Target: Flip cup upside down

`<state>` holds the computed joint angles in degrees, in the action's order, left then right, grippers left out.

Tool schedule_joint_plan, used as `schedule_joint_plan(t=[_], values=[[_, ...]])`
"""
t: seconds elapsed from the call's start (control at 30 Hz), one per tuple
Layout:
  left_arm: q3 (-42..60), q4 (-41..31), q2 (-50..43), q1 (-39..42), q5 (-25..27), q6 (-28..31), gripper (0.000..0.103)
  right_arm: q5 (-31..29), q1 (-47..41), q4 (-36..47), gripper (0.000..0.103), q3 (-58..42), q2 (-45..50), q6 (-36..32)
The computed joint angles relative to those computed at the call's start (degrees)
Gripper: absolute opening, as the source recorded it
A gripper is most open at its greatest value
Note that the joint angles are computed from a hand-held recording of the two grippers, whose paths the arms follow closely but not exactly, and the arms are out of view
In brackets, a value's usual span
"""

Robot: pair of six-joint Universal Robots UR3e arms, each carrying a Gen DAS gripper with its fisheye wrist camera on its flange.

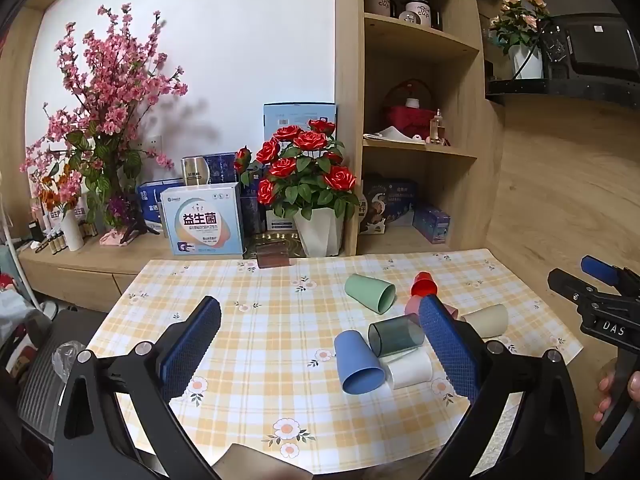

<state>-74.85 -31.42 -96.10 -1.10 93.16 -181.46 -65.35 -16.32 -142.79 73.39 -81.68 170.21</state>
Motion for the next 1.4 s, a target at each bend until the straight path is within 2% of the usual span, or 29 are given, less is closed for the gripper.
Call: schedule_joint_plan(t=[1.4], values=[[1.60, -1.19, 0.44, -0.62, 0.33, -0.49, 0.097, 0.80, -0.84, -0.41, 0.089, -0.74, -0.83, 0.58]])
